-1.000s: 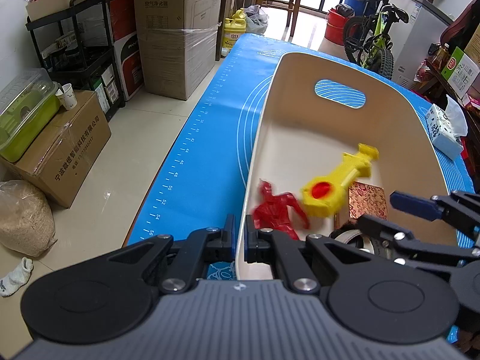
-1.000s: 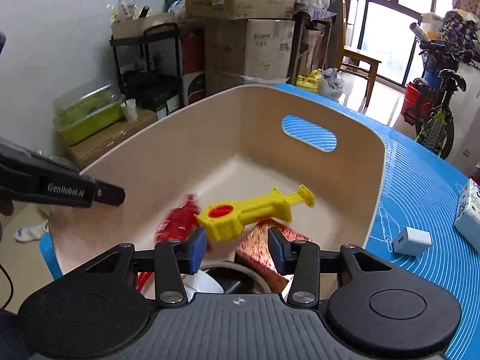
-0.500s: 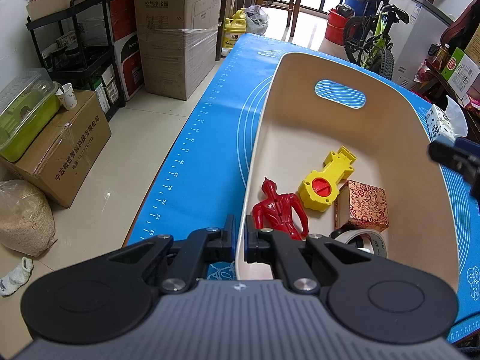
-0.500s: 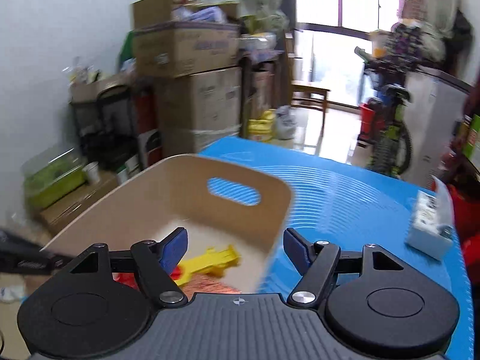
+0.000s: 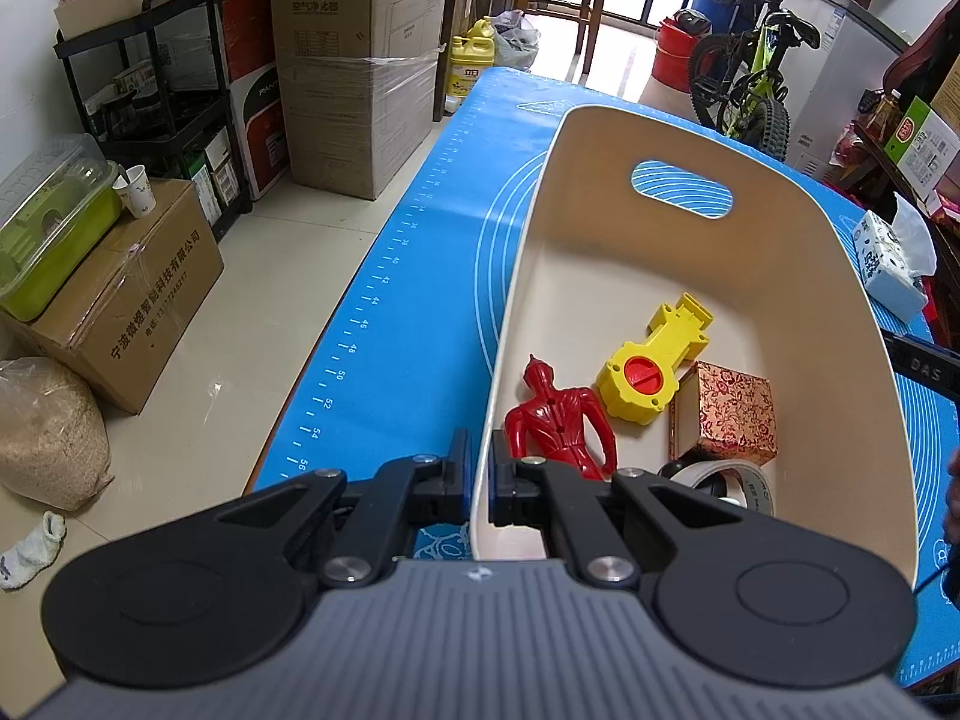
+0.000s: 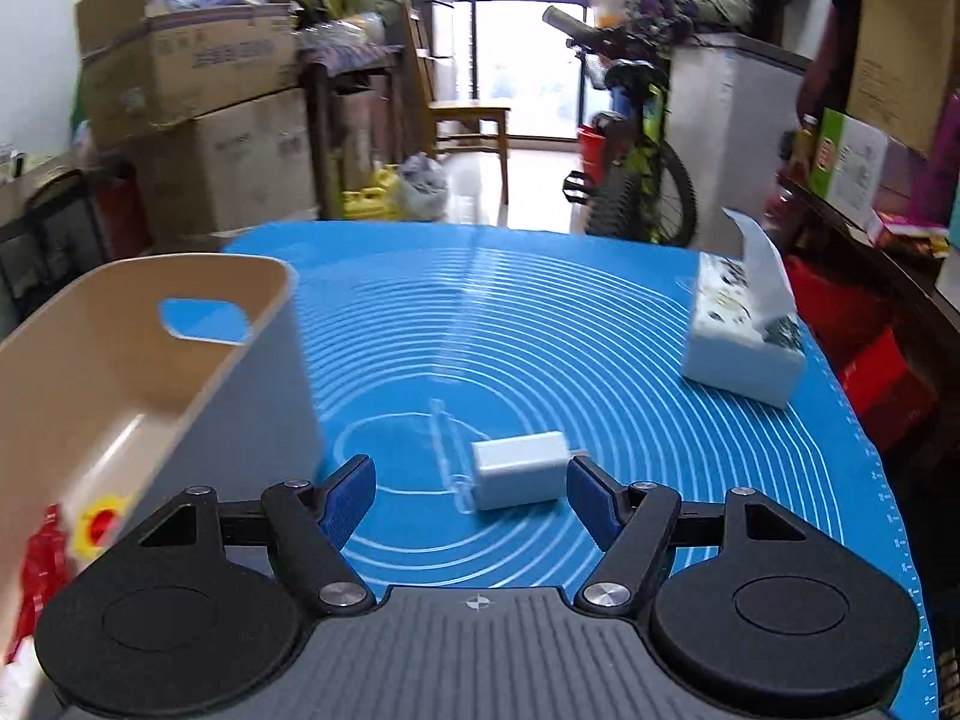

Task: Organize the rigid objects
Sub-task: 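Grasp the white charger plug with the right gripper, then carry the charger plug into the basket and release it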

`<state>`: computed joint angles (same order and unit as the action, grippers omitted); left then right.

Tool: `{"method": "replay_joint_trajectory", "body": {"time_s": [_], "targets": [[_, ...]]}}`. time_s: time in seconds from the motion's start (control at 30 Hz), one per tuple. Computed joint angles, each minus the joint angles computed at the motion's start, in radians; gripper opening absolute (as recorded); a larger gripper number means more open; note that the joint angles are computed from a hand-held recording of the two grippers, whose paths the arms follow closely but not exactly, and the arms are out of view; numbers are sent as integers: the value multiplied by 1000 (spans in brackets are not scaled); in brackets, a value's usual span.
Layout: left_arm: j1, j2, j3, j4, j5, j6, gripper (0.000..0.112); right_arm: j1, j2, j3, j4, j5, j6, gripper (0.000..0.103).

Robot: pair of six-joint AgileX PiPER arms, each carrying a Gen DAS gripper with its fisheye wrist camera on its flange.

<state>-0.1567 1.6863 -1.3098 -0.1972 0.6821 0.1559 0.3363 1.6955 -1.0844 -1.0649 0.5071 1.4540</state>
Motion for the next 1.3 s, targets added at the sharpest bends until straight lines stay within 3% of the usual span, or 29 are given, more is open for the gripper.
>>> {"method": "replay_joint_trajectory", "body": {"time_s": [0.27, 0.47, 0.57, 0.67, 0.7, 0.87, 1.3], "targets": [[4, 2, -6, -7, 7, 3, 7, -54, 94, -16, -98, -26, 76, 76], [10, 4, -6, -14, 6, 15, 7, -73, 158, -8, -323, -49, 257, 76], [9, 4, -6, -12, 5, 13, 7, -70, 177, -17, -358, -37, 280, 68], [9, 3, -2, -11, 1, 14, 7, -72, 183, -18, -377, -47, 299, 60], [9, 3, -2, -11, 1, 14, 7, -75, 184, -20, -371, -56, 289, 50], [8, 3, -2, -10, 2, 13, 7, -74, 181, -26, -348, -70, 267, 51], [9, 2, 1, -11, -1, 15, 7, -17, 76, 25, -374, 1, 270, 51]]}}
